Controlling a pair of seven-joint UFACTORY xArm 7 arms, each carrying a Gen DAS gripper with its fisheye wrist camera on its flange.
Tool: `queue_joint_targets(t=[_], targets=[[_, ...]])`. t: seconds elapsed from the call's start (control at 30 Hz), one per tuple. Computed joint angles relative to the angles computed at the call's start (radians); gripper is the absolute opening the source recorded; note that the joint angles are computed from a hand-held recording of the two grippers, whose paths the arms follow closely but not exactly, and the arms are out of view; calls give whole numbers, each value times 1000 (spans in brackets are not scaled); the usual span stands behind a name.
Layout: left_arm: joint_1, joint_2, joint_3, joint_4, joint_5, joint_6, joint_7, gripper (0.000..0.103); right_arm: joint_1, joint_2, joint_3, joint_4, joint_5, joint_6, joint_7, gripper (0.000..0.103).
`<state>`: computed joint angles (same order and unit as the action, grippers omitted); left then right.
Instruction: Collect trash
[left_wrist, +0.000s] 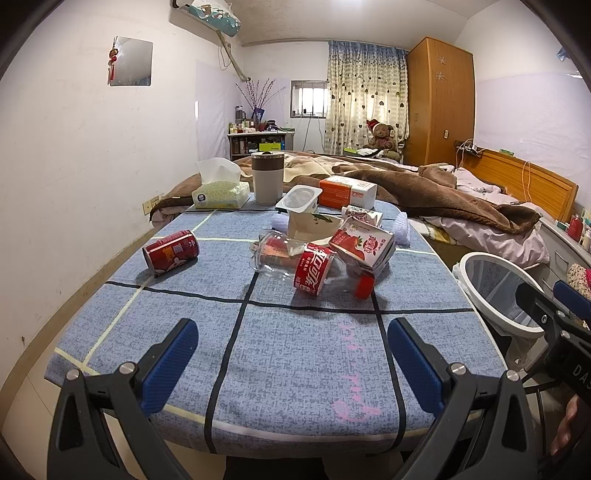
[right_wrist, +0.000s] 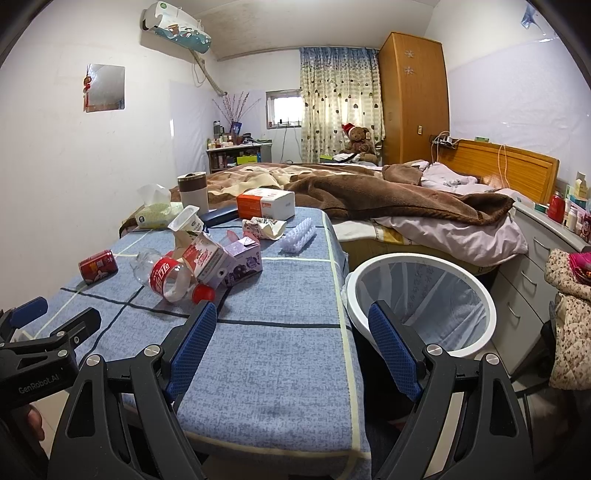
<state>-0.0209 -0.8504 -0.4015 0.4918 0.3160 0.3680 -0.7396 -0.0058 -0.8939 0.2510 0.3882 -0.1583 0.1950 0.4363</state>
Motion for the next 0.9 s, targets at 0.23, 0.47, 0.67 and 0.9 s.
queue_joint_targets(t=[0.23,0.47,0.67,0.9], targets=[[-2,-1,1,0,1,4,-1,103,2,-2,-2,1,-1,1,-1,86],[-4,-2,4,0,1,7,0,103,1,-2,-2,1,-3,1,-1,86],[4,12,4,5,5,-2,2,103,-1,10,-6,5,-3,-2,-8,86],[13,36,4,12,9,-9,0,103,-3,28,-12,10,-5,-15,-20,86]])
